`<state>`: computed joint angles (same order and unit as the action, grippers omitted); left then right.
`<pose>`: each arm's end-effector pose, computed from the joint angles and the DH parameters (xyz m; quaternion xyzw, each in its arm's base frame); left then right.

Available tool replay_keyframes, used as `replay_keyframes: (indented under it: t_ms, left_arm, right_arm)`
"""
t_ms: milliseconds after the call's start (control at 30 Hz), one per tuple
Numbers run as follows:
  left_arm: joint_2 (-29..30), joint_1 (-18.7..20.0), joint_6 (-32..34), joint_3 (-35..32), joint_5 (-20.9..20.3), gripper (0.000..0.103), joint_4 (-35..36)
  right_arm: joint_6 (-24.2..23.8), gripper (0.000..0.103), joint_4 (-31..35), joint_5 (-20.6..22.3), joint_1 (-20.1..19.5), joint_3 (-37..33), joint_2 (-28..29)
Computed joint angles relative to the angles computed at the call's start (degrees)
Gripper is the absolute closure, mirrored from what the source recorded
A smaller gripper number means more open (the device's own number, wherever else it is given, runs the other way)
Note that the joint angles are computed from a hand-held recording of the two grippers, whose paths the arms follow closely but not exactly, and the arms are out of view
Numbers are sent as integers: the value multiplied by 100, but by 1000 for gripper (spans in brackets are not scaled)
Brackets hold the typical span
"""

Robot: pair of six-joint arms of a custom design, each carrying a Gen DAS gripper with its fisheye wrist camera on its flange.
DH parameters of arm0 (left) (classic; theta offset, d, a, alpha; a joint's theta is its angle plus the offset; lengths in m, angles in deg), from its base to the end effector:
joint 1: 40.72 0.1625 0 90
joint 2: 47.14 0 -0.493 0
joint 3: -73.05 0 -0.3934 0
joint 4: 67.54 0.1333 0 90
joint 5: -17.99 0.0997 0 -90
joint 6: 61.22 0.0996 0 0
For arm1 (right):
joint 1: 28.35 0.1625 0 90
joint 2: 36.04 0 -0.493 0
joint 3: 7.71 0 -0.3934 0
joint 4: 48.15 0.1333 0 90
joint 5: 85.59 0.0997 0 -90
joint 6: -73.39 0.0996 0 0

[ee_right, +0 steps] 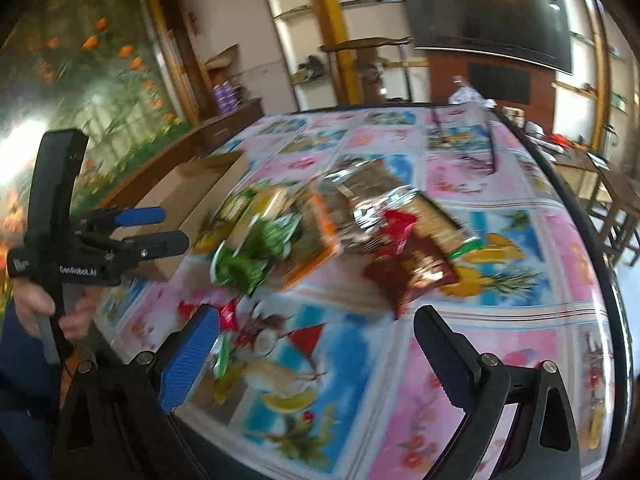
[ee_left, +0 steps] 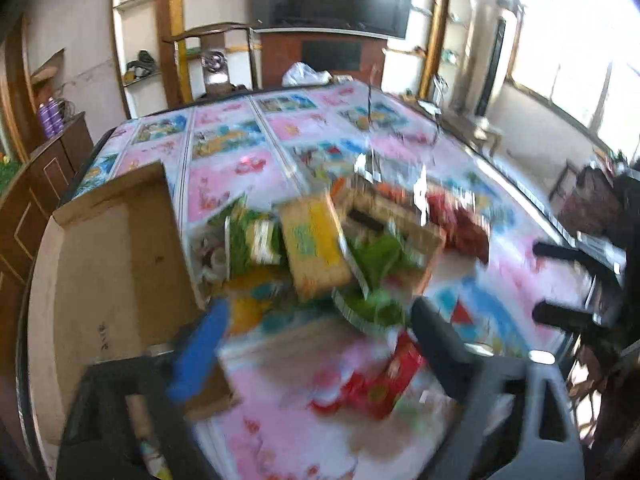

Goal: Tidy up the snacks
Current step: 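Grasp the red candy with the left tool while the right tool grasps a clear green-ended packet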

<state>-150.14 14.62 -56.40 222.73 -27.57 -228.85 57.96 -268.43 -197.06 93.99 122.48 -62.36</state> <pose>0.0082 -0.3452 0.3336 0.2296 0.8785 -0.2859 0.3062 0.3376 -0.3521 -0.0395 0.3484 -0.8918 0.2487 0.1464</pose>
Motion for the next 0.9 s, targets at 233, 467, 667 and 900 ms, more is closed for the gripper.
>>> replay_keyframes:
  t_ms: [233, 467, 667, 900]
  left_arm:
    - [119, 132, 406, 11, -630, 73, 859]
    - [470, 211, 641, -141, -931, 86, 1096]
    - [383, 430, 818, -258, -1362, 86, 1364]
    - [576, 595, 843, -279, -1547, 80, 1045]
  right_arm:
    - [-135, 4, -173, 309, -32, 164, 2]
    - [-141, 4, -189, 602, -155, 350, -94]
    - [-186, 3, 19, 845, -197, 377, -139]
    - [-357, 3, 395, 938, -57, 284, -131]
